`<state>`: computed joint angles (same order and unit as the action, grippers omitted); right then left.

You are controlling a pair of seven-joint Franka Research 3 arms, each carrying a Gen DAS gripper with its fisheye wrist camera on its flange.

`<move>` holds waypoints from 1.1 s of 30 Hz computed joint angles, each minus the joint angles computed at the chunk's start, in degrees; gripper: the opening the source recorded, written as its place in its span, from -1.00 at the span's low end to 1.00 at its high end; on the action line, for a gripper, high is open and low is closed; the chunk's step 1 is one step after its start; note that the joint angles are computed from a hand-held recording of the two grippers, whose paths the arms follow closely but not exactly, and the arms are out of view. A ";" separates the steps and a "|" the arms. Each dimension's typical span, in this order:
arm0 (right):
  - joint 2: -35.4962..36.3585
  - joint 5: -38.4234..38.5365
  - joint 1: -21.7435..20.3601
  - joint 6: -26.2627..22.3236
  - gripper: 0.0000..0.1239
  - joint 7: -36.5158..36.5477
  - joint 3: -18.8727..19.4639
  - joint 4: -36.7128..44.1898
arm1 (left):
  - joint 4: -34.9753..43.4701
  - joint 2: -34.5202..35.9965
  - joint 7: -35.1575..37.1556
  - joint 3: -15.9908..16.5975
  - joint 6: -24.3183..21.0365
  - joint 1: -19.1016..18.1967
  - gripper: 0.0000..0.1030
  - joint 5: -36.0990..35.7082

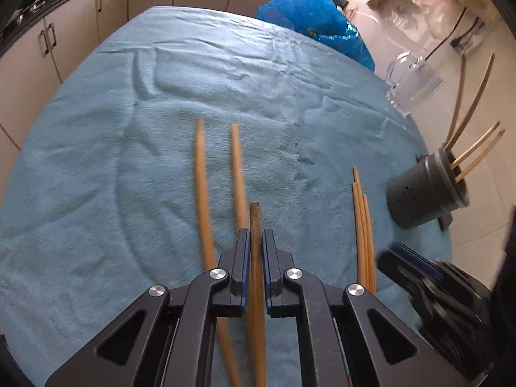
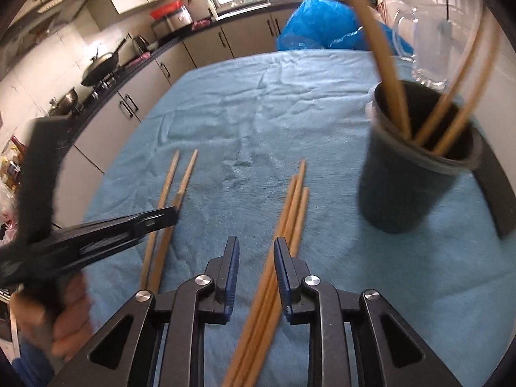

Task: Organize utensils
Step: 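Move both tools back down over the loose chopsticks on the cloth, then close the left gripper on a chopstick while the right gripper closes on another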

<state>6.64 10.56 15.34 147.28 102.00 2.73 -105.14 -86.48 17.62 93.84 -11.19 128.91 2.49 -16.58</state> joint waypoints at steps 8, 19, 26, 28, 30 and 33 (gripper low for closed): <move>4.93 -4.02 1.11 -4.65 -0.68 5.20 -1.27 5.38 | -5.01 -4.22 2.99 1.13 3.58 2.52 -0.87 -4.95; 10.99 -9.68 1.79 -12.92 -0.69 6.20 -2.03 15.37 | -5.26 -3.05 -0.72 2.81 4.58 4.06 -0.87 -3.50; 21.34 -16.30 4.71 -26.89 -0.86 5.83 -3.81 33.53 | -3.19 -0.85 -2.83 2.65 3.72 4.23 -0.87 -0.62; 22.06 -17.00 5.24 -27.62 -0.88 5.71 -4.14 34.73 | -2.48 -0.35 -3.32 2.42 3.21 4.39 -0.87 -0.47; 20.97 -13.97 4.12 -24.92 -0.90 5.60 -3.27 32.58 | -3.23 -1.32 -2.17 1.90 3.94 4.91 -0.87 -1.62; 15.80 -10.81 3.36 -17.23 -0.90 5.95 -2.54 25.21 | -5.72 -4.35 0.24 1.59 7.18 5.08 -0.87 -3.30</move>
<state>22.44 -0.26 18.71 130.05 107.95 0.18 -79.93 -92.20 13.28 94.08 -9.61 136.08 7.57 -19.88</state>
